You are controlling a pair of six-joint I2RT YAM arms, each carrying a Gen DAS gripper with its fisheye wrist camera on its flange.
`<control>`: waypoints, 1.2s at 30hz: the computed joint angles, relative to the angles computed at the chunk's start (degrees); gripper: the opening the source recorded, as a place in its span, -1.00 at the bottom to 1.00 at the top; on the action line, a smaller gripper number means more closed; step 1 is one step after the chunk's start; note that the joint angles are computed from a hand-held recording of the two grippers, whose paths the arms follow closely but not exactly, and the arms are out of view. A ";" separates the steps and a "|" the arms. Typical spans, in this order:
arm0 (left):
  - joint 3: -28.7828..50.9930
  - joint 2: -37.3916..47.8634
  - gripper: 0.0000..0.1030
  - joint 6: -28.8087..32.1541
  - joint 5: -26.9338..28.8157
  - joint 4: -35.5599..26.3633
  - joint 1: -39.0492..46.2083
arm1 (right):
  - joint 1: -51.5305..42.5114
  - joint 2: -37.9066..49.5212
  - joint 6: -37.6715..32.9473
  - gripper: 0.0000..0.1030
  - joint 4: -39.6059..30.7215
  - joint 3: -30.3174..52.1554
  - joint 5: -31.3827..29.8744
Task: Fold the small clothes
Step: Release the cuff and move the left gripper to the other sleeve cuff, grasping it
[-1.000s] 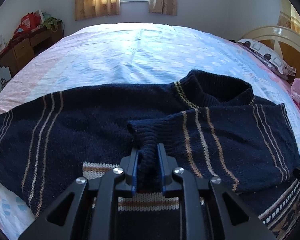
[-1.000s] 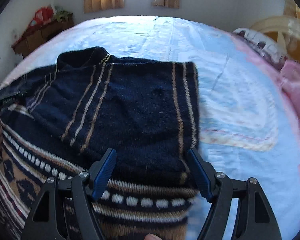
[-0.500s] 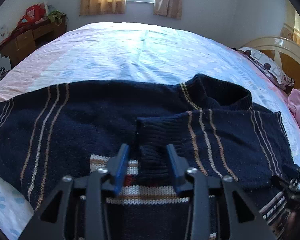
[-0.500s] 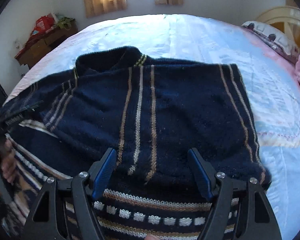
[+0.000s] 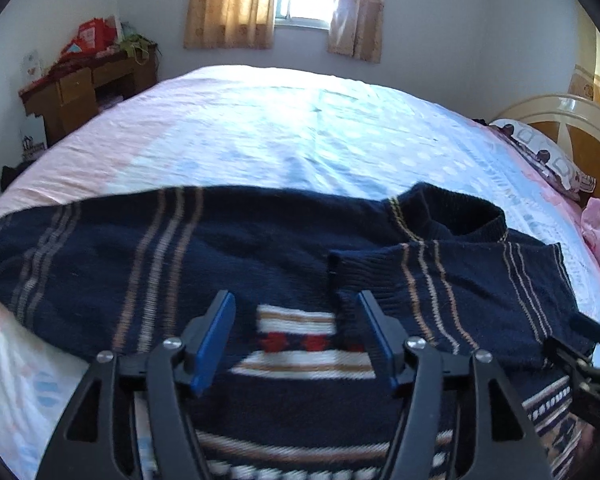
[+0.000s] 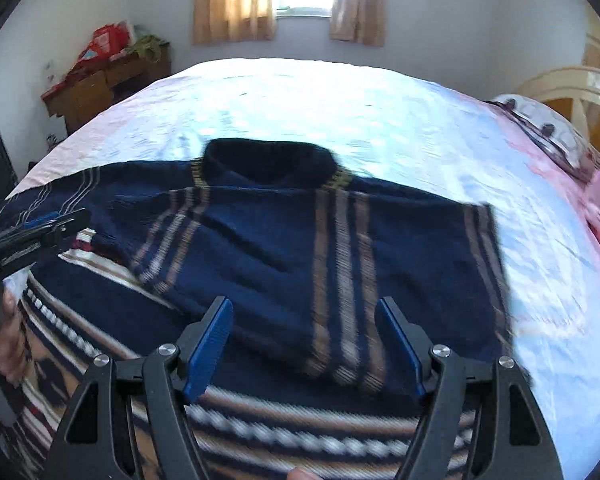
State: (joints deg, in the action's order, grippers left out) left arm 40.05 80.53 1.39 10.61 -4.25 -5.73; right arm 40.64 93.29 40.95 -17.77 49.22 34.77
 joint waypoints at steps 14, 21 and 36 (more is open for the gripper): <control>3.80 4.51 0.48 17.74 1.99 -0.21 22.38 | 2.74 16.44 -4.45 0.45 5.65 11.05 -5.04; 19.14 20.84 0.48 17.30 -0.92 0.23 37.53 | 3.57 18.04 -4.37 0.46 5.18 12.24 -3.14; 51.17 44.81 0.39 0.09 5.29 -13.10 43.90 | 4.32 17.27 -4.02 0.47 4.85 11.45 -1.88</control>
State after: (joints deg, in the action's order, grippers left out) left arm 91.22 125.34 1.48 15.90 -17.35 38.17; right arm 44.96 110.56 36.92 -12.92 60.67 32.89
